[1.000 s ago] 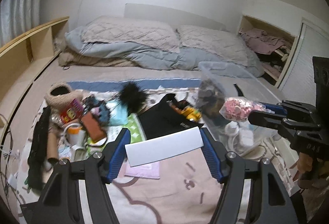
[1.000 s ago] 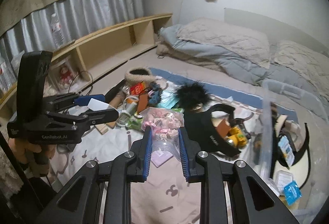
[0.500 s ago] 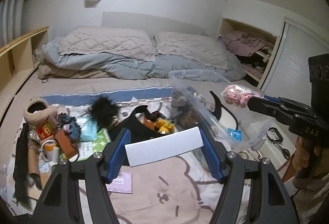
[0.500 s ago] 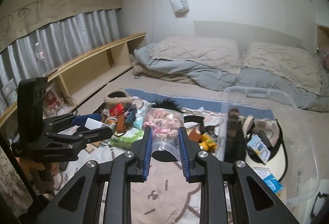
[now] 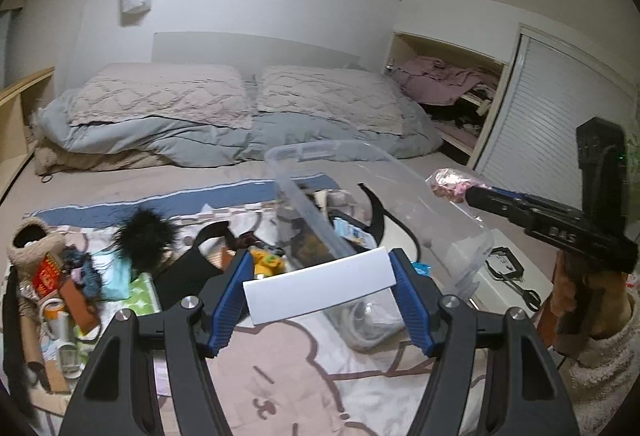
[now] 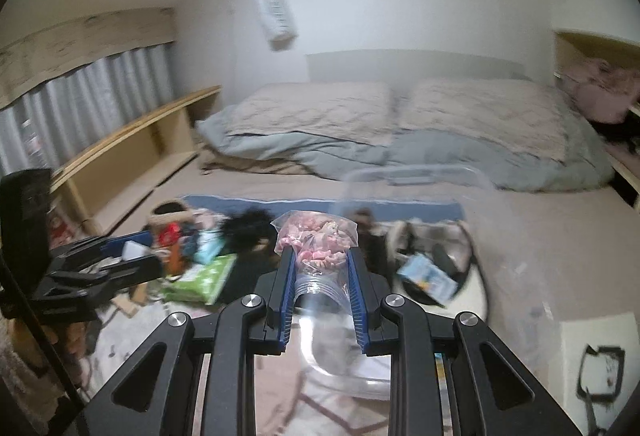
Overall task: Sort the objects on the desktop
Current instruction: 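Lift the white strip and pink packet and carry them over the clear bin, then open the right tool to drop the pink packet while the left tool releases the white strip into the bin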
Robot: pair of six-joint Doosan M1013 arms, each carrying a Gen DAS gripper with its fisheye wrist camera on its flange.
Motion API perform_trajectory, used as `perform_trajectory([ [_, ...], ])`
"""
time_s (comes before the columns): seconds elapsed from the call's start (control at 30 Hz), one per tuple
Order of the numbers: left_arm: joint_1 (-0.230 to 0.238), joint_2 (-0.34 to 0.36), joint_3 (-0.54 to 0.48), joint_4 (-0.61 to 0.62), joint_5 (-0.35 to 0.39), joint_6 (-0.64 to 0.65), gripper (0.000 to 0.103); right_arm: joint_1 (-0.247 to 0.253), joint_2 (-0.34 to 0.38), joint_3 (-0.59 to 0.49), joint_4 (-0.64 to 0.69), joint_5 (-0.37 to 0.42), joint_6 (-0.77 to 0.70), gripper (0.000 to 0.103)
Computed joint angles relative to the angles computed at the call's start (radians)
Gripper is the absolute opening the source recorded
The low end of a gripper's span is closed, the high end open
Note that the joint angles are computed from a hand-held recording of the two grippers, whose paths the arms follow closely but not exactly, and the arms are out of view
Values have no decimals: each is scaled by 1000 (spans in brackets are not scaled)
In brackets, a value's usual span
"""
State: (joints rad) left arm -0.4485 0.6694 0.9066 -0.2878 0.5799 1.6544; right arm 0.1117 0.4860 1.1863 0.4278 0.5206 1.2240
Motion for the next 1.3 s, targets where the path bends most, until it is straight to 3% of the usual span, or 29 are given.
perform_trajectory([
  [0.27,-23,46,-84,-41,42,37,68,-34,38,-39,-216,77,257,25],
  [0.57,-40,87,-148,-36,88,39,68,-41,96,-116,-464,270,488,25],
  [0.63,-42,94,-159,-34,98,38,68,-38,94,-108,-507,259,515,26],
  [0.7,-45,101,-171,-31,107,34,68,-32,91,-103,-565,248,554,41],
  [0.73,-47,104,-175,-29,110,32,68,-29,88,-98,-599,236,579,65],
  [0.77,-48,106,-179,-29,113,32,68,-23,84,-89,-636,219,608,83],
  [0.87,-51,118,-199,-28,124,29,68,-12,70,-74,-694,186,630,84],
  [1.3,-64,170,-282,-49,188,26,68,-22,36,-28,-674,105,649,84],
])
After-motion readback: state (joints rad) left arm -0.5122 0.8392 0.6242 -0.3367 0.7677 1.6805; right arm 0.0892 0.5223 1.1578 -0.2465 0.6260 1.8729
